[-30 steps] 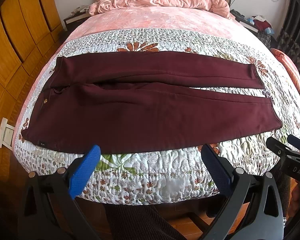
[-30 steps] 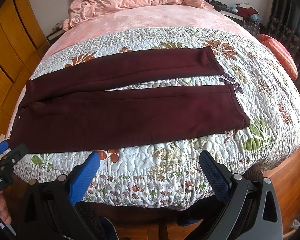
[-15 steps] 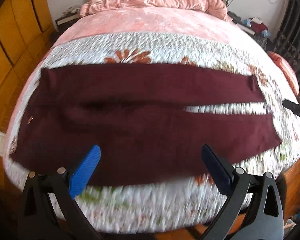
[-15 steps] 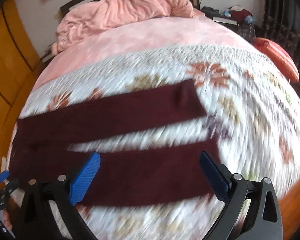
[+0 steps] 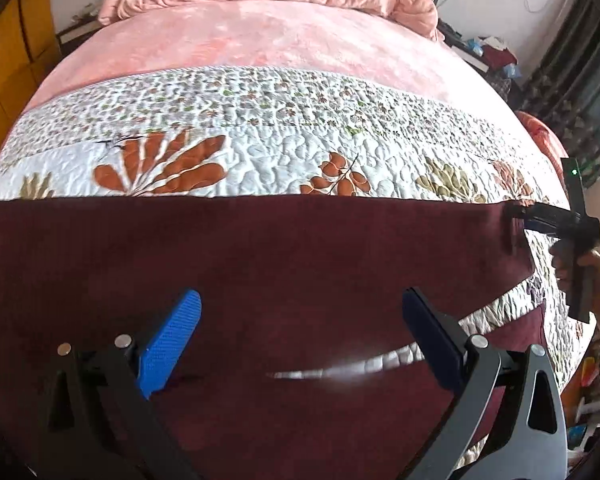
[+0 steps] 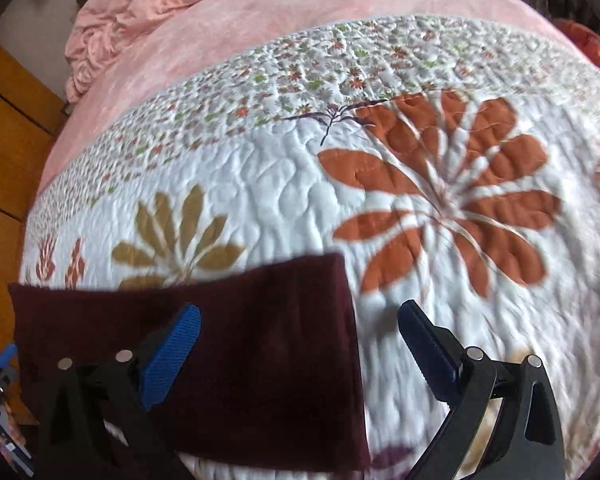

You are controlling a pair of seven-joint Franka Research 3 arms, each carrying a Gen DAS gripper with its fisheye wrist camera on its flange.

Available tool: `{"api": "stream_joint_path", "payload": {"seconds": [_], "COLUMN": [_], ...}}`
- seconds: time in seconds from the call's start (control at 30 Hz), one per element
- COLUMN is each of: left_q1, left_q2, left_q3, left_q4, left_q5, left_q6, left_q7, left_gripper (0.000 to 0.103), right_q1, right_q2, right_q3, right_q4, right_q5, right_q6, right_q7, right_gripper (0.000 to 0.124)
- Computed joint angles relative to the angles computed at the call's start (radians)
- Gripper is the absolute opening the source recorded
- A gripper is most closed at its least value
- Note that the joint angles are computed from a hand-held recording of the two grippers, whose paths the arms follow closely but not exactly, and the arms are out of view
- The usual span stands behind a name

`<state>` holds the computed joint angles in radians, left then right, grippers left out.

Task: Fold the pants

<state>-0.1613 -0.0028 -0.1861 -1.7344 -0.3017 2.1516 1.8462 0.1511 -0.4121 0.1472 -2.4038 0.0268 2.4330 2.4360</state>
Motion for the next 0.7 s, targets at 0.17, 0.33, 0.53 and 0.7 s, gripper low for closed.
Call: {"api": "stream_joint_path", "payload": {"seconds": [0.17, 0.33, 0.53, 0.7], "left_q1": [-0.008, -0.016, -0.017, -0.028], "left_q2": [0.069, 0.150, 0.235, 0.356], "left_q3": [-0.017, -0.040, -0.071, -0.113], "left_q4": [0.061, 0.145, 0.240, 0.396], "left_q5": [0.020, 0.067, 0.070, 0.057], "left_q6": [-0.004, -0.032, -0.071, -0.142], "left_q7": [0.038, 0.049, 0.140, 0.264], "left_gripper": [0.100, 0.100, 0.100, 0.100], "right_q1": [0.002, 0.024, 0.050, 0.071], "right_q2": [0.057, 0.070, -0.049, -0.190], "right_q3": [0.001, -0.002, 0.008, 0.011], "right_q4": [0.029, 0.075, 0.004, -0.073], "right_q5": [-0.047, -0.082, -0.078, -0.038], "right_q6": [-0.014, -0.073, -0.007, 0.093], "right_q7": [-0.072, -0.125, -0.189, -0.283], "right_gripper": [0.100, 0.067, 0.023, 0.022]}}
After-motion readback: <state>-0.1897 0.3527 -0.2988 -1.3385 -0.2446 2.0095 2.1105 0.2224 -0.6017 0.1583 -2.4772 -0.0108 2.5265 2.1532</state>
